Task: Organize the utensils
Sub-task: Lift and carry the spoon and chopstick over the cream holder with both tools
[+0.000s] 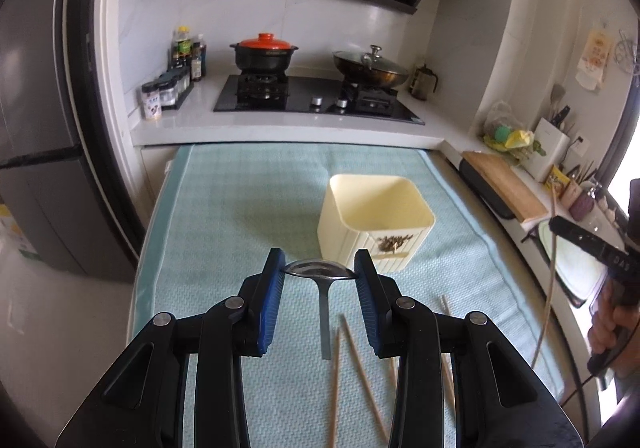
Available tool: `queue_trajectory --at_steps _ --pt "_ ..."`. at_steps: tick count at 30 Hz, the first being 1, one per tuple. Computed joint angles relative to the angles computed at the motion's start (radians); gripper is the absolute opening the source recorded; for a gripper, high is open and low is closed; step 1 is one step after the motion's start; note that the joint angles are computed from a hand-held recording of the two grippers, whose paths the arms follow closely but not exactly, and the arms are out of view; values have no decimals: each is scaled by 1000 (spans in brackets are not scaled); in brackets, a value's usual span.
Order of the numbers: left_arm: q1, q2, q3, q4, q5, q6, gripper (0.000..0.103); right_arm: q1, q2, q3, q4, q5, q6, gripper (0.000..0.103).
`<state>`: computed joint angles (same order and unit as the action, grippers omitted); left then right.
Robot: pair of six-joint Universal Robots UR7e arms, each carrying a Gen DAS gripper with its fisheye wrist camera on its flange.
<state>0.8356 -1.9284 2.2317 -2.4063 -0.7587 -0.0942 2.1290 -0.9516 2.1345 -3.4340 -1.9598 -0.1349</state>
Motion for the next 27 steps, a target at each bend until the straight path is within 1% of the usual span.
queue_trajectory --at_steps 2,5,8,12,18,20,22,27 --pt "3 50 -41 -34 -4 20 36 -9 35 -47 -10 16 -12 7" --pt "10 137 -107 -98 -2 62 36 -11 103 -136 -60 7 -91 7" --pt "29 233 -189 -163 -18 108 36 -16 172 -248 -76 -5 -148 7" --pt "60 351 -287 -247 -58 168 36 -34 254 -401 -70 12 -188 7" --pt "129 509 -378 -346 -132 220 36 -67 390 -593 -138 68 -333 7" --pt "159 557 -400 -352 -156 217 36 -86 431 -636 -152 90 -355 7" --pt "187 599 -414 -349 -168 206 36 -106 462 -664 -145 104 -356 6" --pt "236 677 -425 -336 -161 189 36 -138 500 -673 -85 86 -381 6"
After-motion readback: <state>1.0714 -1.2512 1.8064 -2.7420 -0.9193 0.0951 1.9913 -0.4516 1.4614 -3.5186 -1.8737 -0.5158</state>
